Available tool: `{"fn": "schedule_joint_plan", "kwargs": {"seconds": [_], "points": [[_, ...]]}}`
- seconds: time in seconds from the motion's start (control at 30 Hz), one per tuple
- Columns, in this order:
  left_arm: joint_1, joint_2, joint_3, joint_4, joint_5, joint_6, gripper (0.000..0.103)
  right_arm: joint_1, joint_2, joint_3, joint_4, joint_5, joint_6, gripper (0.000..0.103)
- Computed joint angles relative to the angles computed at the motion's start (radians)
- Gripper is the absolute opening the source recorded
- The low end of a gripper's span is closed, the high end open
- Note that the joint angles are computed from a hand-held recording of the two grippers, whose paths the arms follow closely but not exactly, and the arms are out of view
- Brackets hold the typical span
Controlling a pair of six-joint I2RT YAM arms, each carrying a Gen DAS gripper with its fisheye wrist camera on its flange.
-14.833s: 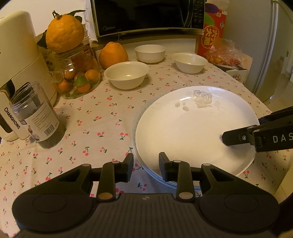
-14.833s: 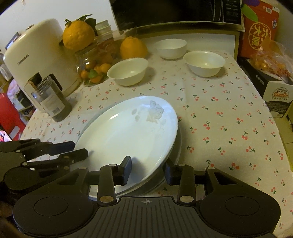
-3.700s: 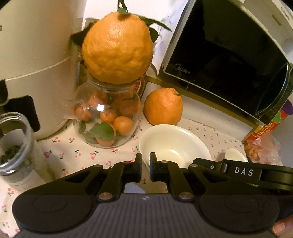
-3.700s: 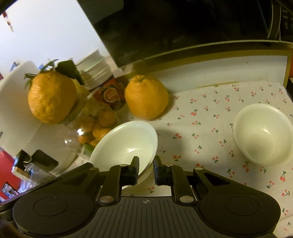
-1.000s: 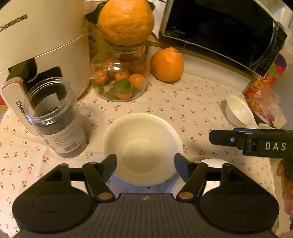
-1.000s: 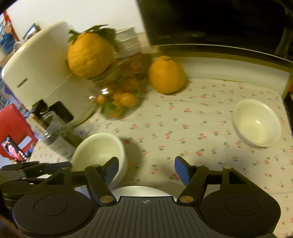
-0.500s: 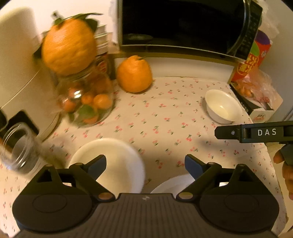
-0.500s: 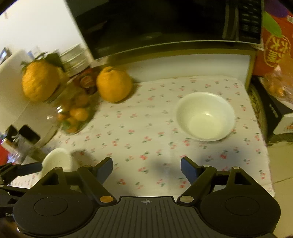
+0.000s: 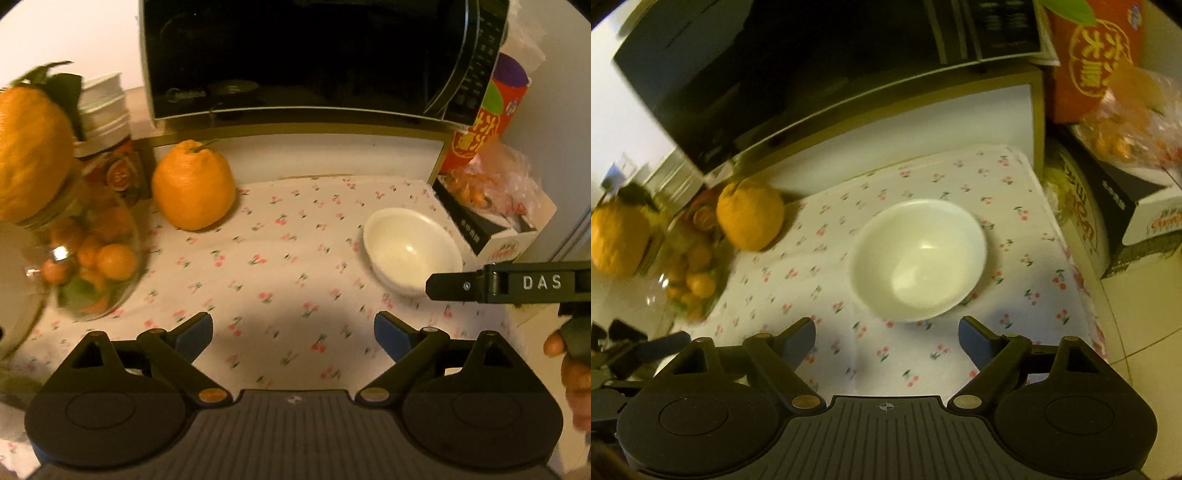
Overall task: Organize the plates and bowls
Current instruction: 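Move both grippers to the last white bowl near the microwave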
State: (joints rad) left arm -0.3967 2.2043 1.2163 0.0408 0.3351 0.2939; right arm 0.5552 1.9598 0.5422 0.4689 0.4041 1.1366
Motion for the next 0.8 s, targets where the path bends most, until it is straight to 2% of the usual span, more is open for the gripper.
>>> {"fn": "schedule_joint_plan", "kwargs": {"seconds": [0.37,0.53,0.63,0.8], "points": [[-0.082,0.133,0.132,0.025,-0.003,-0.152,0.083,-0.15,0.109,-0.091,0.299,-0.062,0.019,0.086],[-0.109,0.177,0.182,0.025,0.002,-0.18,0.069,-0.198,0.168,-0.09,0.376,-0.063,0.035,0.085],[-0.122,0.198,0.201,0.033,0.014,-0.194,0.063,-0.221,0.204,-0.084,0.422,-0.072,0.041,0.076],[-0.142,0.233,0.235,0.031,0.014,-0.215,0.05,-0.242,0.252,-0.056,0.443,-0.077,0.05,0.055]]}}
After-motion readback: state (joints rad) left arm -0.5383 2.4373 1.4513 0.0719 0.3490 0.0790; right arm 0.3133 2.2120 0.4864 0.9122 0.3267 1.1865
